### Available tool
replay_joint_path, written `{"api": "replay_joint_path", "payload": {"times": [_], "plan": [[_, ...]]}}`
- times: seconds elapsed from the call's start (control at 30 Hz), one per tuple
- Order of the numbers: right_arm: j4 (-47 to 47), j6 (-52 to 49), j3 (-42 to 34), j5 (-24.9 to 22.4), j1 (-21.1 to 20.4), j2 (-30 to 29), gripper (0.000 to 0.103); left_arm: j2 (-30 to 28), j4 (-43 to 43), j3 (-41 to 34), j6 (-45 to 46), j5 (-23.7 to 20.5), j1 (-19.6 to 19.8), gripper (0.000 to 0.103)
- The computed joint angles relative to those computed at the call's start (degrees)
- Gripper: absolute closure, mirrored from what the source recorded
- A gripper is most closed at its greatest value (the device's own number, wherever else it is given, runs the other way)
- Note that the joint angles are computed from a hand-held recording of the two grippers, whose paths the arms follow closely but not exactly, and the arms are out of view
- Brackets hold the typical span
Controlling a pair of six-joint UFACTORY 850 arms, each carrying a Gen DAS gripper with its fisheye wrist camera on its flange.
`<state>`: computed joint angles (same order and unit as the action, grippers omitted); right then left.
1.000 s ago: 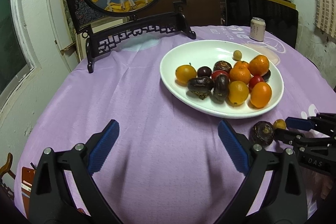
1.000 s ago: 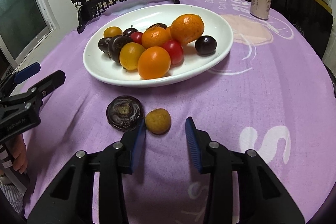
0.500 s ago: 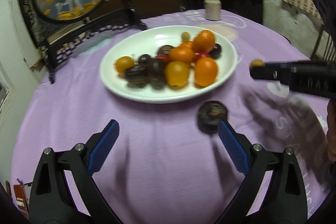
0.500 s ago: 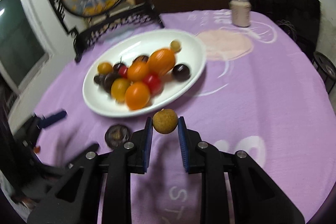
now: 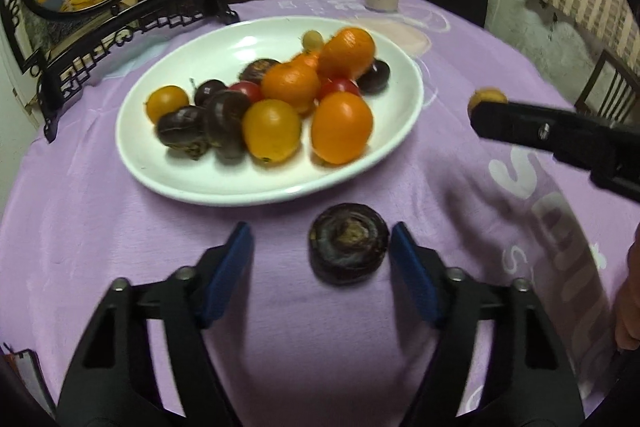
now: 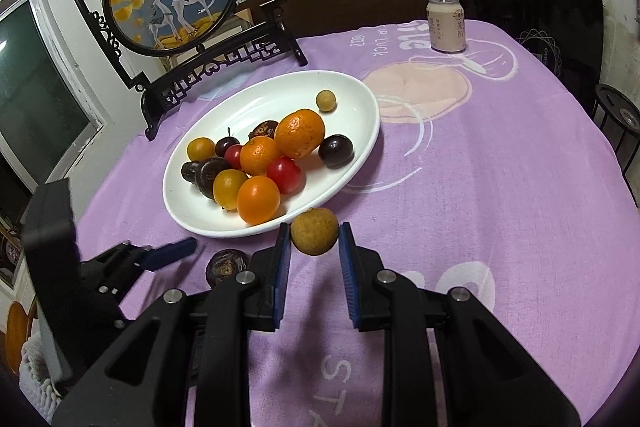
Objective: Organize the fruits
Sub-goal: 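Grasp the last dark purple fruit with the left tool while the right tool carries the yellow fruit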
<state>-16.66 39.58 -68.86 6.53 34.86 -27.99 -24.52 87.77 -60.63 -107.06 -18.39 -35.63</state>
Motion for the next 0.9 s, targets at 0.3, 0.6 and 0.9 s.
{"api": "replay_joint_path", "payload": {"times": [0.3,0.6,0.9], "plan": [[-7.4,6.7,-0.8,-1.2,0.1,-1.0,0.079,2.3,7.2,2.9,-6.6,0.1,-0.2,0.064],[4.5,-5.8,-0.8,-1.3,0.8,-1.1,0.079,10.1,15.7,9.7,-22.2,-4.7,3.6,0.064],[3.0,-5.4,-6.9,-2.1,0.2,-1.3,0.079,8.3,9.9,1.6,-14.9,-6.8,8.2,0.064]]}}
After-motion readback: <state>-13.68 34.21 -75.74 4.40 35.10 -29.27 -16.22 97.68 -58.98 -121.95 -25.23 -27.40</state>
